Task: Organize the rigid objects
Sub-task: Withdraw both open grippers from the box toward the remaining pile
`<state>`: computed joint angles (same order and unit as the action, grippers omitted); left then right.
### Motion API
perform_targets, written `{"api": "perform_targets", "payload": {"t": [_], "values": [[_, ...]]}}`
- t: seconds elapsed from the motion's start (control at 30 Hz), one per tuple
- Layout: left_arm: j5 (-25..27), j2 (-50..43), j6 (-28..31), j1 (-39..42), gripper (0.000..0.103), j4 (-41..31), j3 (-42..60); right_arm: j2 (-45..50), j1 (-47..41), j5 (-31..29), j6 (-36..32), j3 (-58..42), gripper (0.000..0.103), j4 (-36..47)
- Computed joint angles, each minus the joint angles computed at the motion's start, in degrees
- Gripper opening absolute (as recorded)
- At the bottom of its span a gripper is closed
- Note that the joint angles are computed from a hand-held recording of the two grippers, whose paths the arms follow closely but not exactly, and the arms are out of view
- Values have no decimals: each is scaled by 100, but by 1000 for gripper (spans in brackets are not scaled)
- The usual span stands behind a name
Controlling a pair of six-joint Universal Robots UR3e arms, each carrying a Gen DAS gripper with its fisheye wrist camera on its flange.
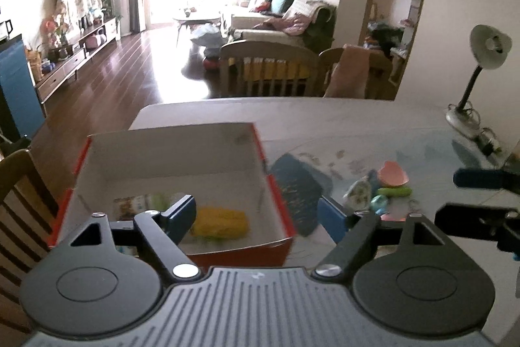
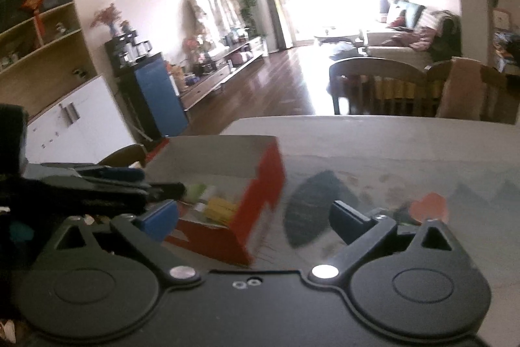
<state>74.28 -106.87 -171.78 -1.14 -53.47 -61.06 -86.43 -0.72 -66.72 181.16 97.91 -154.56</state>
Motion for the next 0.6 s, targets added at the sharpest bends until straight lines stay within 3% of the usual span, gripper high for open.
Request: {"api": "perform_targets", "payload": {"t": [0.37,0.6], "values": [[475,-783,-709,-973,84,212,647,-1182,-1323,380,-1201,1559,99,267],[638,-1681,-1113,-1433,87,-118,1670,-1152,-1929,518,-1736,1929,97,168]]}}
